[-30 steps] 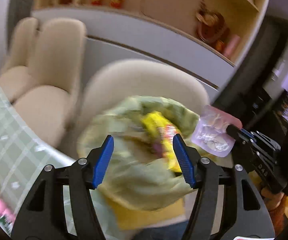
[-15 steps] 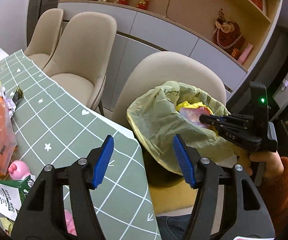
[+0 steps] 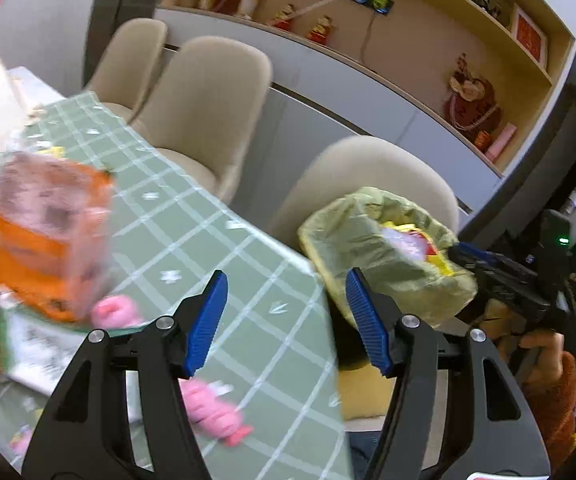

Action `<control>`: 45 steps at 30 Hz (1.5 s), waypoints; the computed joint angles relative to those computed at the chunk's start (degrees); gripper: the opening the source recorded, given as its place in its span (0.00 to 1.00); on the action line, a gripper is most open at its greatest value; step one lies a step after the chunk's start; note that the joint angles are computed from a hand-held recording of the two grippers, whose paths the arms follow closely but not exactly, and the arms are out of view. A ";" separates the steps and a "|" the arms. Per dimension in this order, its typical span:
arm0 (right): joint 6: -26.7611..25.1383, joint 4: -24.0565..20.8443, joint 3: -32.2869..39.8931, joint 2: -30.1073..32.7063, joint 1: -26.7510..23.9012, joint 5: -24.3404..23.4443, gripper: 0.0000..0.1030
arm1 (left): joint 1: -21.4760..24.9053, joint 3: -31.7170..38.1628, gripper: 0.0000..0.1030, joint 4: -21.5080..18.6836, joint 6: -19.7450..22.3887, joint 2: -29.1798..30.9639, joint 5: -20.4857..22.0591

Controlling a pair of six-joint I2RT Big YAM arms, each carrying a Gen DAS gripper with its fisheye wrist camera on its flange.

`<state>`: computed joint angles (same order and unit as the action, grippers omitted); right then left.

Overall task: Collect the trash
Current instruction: 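Return both tools over the table toward the remaining snacks, then grasp the pink candy stick with the left tool while the right tool grasps the gold sausage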

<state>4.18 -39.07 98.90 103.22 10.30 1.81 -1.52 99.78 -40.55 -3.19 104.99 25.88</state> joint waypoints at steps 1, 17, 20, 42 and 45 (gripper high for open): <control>0.27 1.05 -1.20 -1.00 0.50 0.11 0.38 | 1.01 -2.07 0.57 0.96 0.87 -1.43 -1.19; 0.55 9.27 -12.04 -6.89 11.54 -1.65 0.38 | 15.67 -13.89 0.57 5.07 7.96 -7.59 -8.63; -0.81 10.52 -13.23 -6.61 14.22 -3.54 0.40 | 17.73 -11.46 0.57 3.13 5.43 -6.45 -7.51; -5.29 0.32 1.73 8.11 25.23 -10.23 0.36 | 17.64 -8.71 0.57 -5.04 9.24 -4.79 -4.95; -6.53 2.15 -1.88 6.52 24.79 -7.56 0.35 | 17.34 -8.82 0.57 -6.51 10.39 -4.85 -4.38</control>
<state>-2.35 -36.91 97.03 109.73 35.09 -5.75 15.81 90.96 -47.06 7.20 100.14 21.50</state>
